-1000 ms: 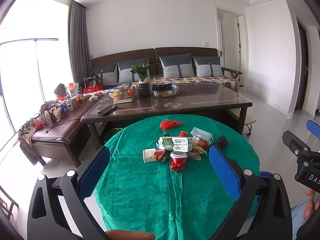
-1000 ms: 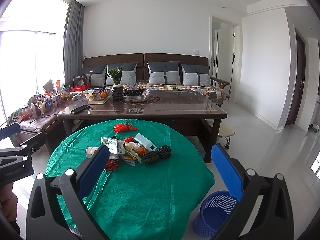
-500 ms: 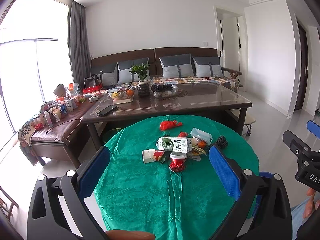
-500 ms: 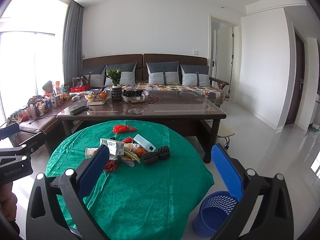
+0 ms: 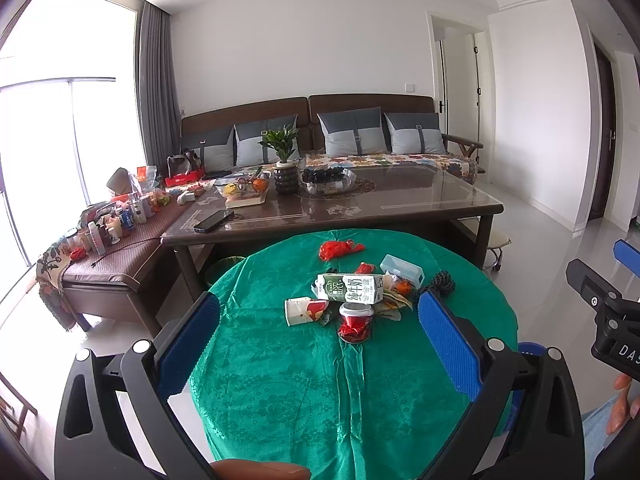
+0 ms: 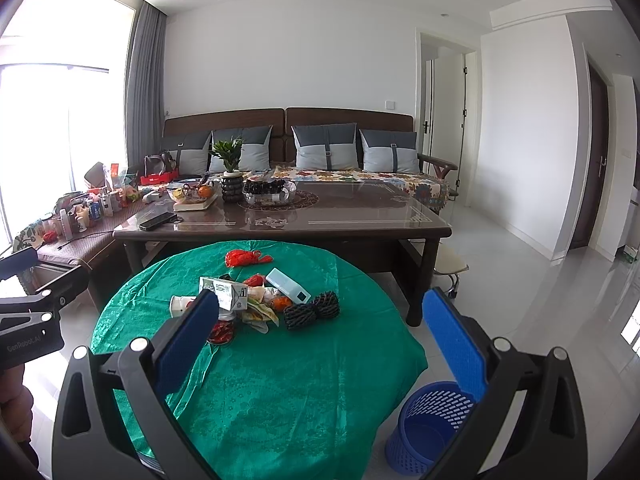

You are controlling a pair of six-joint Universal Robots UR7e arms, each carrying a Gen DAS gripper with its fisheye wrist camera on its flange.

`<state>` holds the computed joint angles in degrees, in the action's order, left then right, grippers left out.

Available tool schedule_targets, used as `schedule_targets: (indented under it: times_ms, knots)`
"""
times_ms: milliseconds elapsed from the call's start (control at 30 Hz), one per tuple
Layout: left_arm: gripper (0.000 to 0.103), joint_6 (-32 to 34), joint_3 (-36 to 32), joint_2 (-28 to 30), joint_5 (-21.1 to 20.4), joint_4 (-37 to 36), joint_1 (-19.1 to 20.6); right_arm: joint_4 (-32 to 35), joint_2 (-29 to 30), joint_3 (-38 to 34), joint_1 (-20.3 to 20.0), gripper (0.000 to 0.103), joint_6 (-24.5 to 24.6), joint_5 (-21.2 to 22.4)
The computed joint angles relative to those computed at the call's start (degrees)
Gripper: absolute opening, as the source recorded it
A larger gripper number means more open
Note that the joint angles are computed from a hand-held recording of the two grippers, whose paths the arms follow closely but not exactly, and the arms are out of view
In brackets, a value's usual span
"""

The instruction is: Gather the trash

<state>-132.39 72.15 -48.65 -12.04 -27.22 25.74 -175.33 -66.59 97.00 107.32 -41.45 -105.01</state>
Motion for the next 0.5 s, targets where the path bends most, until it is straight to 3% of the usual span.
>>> schedule_targets:
  times_ms: [500]
  knots:
    - [0.098, -0.2, -0.1, 0.1, 0.0, 0.3, 0.0, -0.1, -0.1, 0.1, -0.1, 0.098, 0.0, 0.1]
